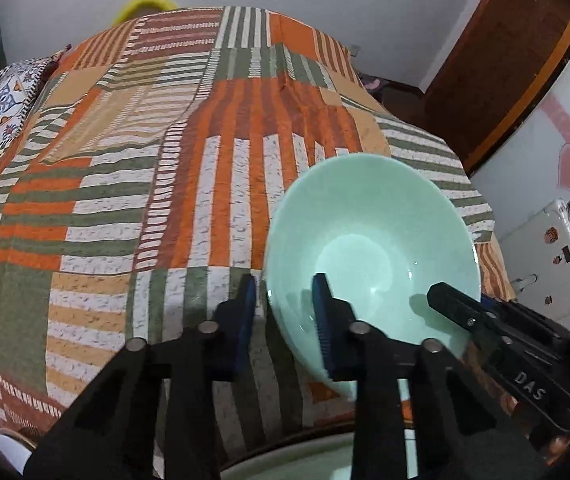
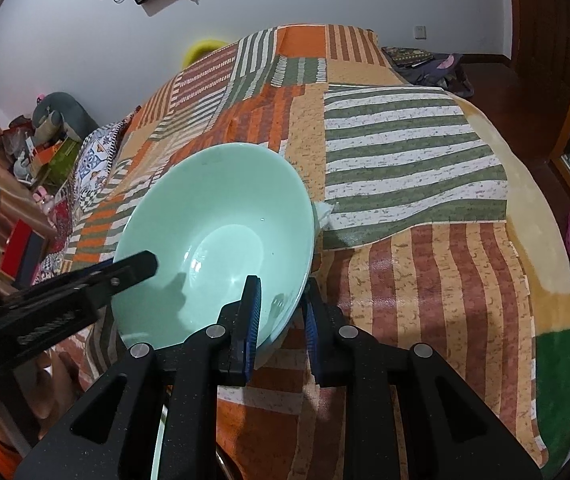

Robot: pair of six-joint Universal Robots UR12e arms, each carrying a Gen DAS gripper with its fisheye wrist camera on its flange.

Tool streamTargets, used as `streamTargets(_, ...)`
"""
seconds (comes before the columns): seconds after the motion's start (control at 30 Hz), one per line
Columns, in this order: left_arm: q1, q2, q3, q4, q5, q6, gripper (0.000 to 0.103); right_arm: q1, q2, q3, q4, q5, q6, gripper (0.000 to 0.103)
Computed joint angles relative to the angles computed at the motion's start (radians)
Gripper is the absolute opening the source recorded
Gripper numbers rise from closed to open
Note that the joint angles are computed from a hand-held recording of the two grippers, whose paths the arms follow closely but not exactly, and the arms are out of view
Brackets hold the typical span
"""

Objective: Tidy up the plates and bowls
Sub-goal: 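Lift the mint-green bowl with both grippers over the white dotted bowl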

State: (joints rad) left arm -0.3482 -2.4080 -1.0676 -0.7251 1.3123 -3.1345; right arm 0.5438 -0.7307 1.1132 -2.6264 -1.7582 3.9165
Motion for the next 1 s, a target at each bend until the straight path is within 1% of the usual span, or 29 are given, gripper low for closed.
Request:
streamTargets(0.03, -0.001, -0.001, 0.000, 0.002, -0.004, 0.008, 0.019, 0.000, -0.001, 0.000, 0.001, -0.001, 0.001, 0.019)
streamTargets(0.17, -0.008, 0.006, -0.013, 0.024, 0.034, 0.039, 0.017, 0.005, -0.001, -0.007, 0.019, -0.016, 0.007, 0.019)
streamTargets(0.23, -0.006, 0.014, -0.022, 0.021, 0.025, 0.044, 0.017, 0.007, -0.003, -0.010, 0.026, -0.022, 0.015, 0.019)
streamTargets(0.3, -0.004, 0.027, -0.042, 0.036, 0.022, 0.048, 0.017, 0.009, -0.008, -0.008, 0.024, -0.024, 0.023, 0.018)
streamTargets(0.4, -0.003, 0.060, -0.090, 0.091, 0.026, 0.062, 0.017, 0.016, -0.017, -0.004, 0.020, -0.036, 0.017, 0.018)
streamTargets(0.5, 0.004, 0.094, -0.135, 0.131, 0.005, 0.063, 0.017, 0.028, -0.028, -0.004, 0.023, -0.061, 0.011, 0.018)
streamTargets(0.57, 0.013, 0.122, -0.170, 0.154, -0.018, 0.063, 0.017, 0.036, -0.036, 0.000, 0.015, -0.076, 0.008, 0.018)
streamTargets(0.67, 0.022, 0.163, -0.221, 0.188, -0.036, 0.069, 0.017, 0.051, -0.052, 0.011, -0.008, -0.093, 0.008, 0.018)
streamTargets(0.8, 0.035, 0.219, -0.298, 0.254, -0.042, 0.061, 0.017, 0.070, -0.056, 0.007, -0.024, -0.107, 0.005, 0.018)
streamTargets(1.0, 0.066, 0.287, -0.390, 0.302, -0.063, 0.056, 0.017, 0.096, -0.043, -0.023, -0.024, -0.115, -0.007, 0.018)
